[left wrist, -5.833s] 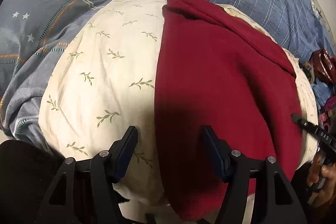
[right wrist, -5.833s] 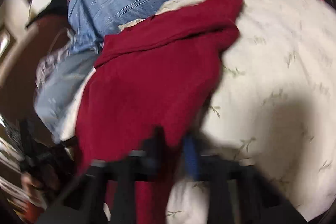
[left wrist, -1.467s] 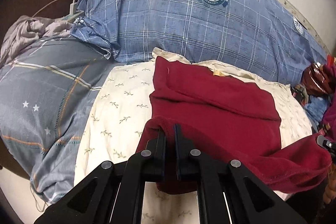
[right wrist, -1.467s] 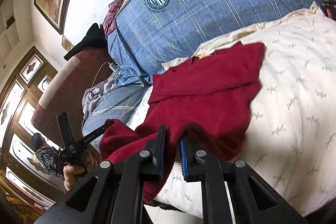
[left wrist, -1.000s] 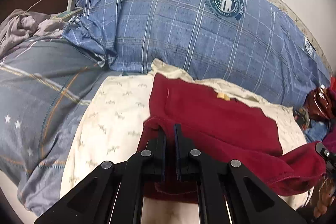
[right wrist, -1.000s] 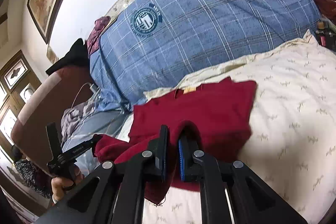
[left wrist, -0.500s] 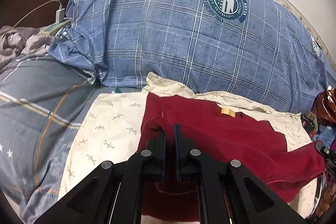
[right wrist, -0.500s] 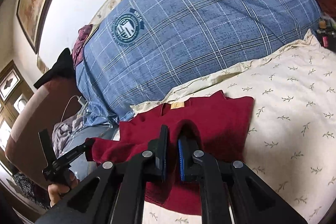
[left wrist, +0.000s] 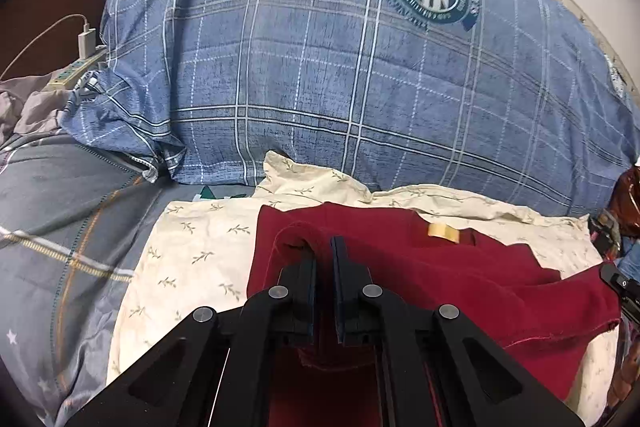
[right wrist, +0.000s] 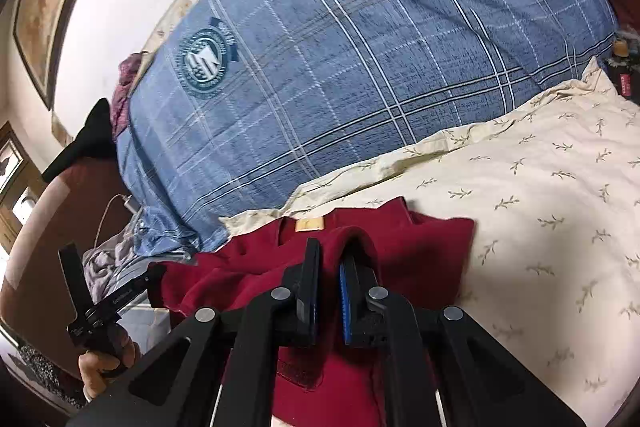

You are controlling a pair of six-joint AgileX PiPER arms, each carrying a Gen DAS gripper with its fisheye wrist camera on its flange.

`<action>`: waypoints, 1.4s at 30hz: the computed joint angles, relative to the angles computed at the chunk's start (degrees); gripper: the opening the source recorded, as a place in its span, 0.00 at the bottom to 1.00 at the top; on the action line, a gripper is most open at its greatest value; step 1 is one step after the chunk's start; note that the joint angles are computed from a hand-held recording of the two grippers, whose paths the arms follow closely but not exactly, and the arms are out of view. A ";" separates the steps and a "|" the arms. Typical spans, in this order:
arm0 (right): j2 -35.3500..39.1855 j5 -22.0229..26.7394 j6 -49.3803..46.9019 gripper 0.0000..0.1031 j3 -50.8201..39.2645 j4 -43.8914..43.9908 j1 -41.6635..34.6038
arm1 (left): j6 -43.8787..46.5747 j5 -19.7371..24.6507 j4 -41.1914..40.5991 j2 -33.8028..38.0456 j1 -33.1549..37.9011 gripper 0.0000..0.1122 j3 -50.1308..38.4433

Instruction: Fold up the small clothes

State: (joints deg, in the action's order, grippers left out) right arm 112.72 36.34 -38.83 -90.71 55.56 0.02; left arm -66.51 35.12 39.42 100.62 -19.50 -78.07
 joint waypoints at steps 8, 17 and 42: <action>8.76 1.49 7.65 0.07 -10.42 -5.33 0.36 | 9.78 2.14 -8.21 11.99 3.93 0.05 -13.64; 9.81 1.68 7.21 0.07 -11.74 -5.87 0.40 | 9.05 2.12 -6.26 14.95 3.90 0.05 -15.38; 9.90 3.94 6.92 0.38 -12.04 -5.50 -4.16 | 27.99 -1.56 -29.13 20.25 12.09 0.45 -21.21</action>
State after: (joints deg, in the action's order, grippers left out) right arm 122.62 40.29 -31.91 -102.75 50.06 -4.13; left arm -38.52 33.57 10.29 120.87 -7.41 -99.28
